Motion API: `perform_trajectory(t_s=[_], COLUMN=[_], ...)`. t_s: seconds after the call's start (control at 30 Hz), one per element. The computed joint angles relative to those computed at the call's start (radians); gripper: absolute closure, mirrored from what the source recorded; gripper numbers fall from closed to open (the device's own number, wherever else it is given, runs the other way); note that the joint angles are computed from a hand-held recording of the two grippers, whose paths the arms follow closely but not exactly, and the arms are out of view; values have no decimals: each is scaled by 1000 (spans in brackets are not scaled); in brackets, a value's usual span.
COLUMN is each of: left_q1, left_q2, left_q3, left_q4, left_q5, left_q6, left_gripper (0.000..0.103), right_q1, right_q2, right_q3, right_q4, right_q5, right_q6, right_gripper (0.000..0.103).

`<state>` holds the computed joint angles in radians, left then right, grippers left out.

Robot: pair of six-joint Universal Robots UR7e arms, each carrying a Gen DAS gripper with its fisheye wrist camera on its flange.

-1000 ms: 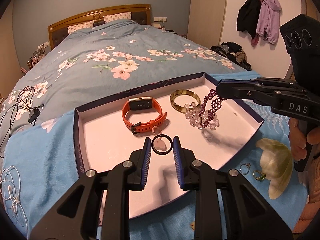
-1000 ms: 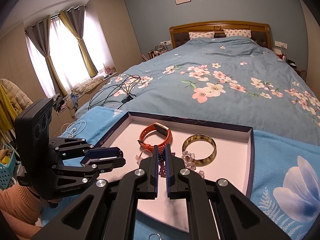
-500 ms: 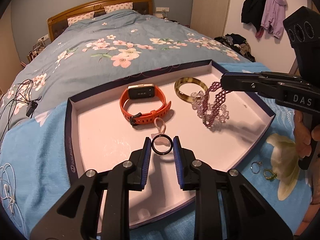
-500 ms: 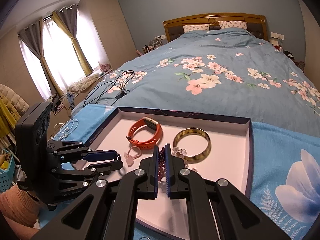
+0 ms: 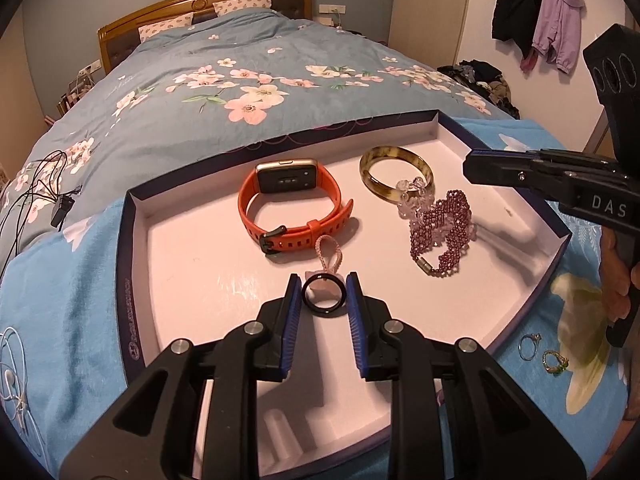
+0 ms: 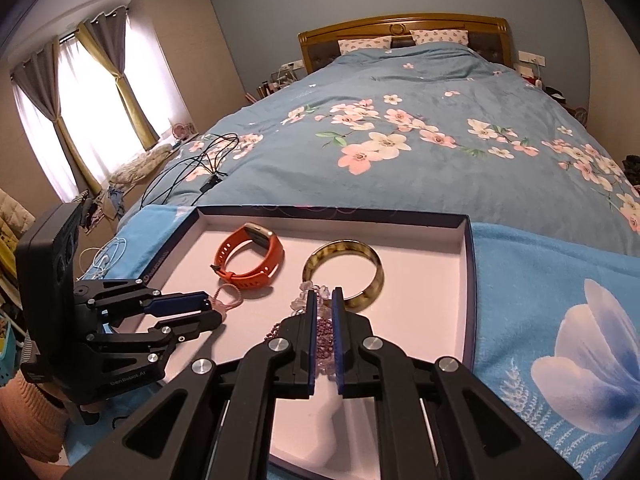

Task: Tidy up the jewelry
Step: 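Carry the black ring with the left tool while the right tool carries the necklace into the box lid, then open both tools to drop the black ring and red necklace into the lid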

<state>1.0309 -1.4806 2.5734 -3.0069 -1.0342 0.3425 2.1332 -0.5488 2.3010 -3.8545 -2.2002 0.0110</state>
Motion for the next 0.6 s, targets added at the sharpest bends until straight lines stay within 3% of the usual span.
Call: perform_trajectory(t_s=[0.1, 0.3, 0.43, 0.6], left_q1=[-3, -14, -40, -100], left_q2=[9, -16, -53, -154], left_q3=[-2, 12, 35, 87], left_q4=[-8, -24, -38, -48], left_q5=[3, -4, 13, 44], left_q6=[0, 1, 1, -2], left_gripper=[79, 63, 55, 41], right_q1=[-5, 3, 22, 78], right_q2=[2, -4, -9, -17], right_q3=[1, 7, 15, 38], right_q4=[2, 3, -5, -25], right_q5=[0, -6, -14, -47], right_q6=[7, 16, 21, 21], right_gripper=[96, 96, 83, 80])
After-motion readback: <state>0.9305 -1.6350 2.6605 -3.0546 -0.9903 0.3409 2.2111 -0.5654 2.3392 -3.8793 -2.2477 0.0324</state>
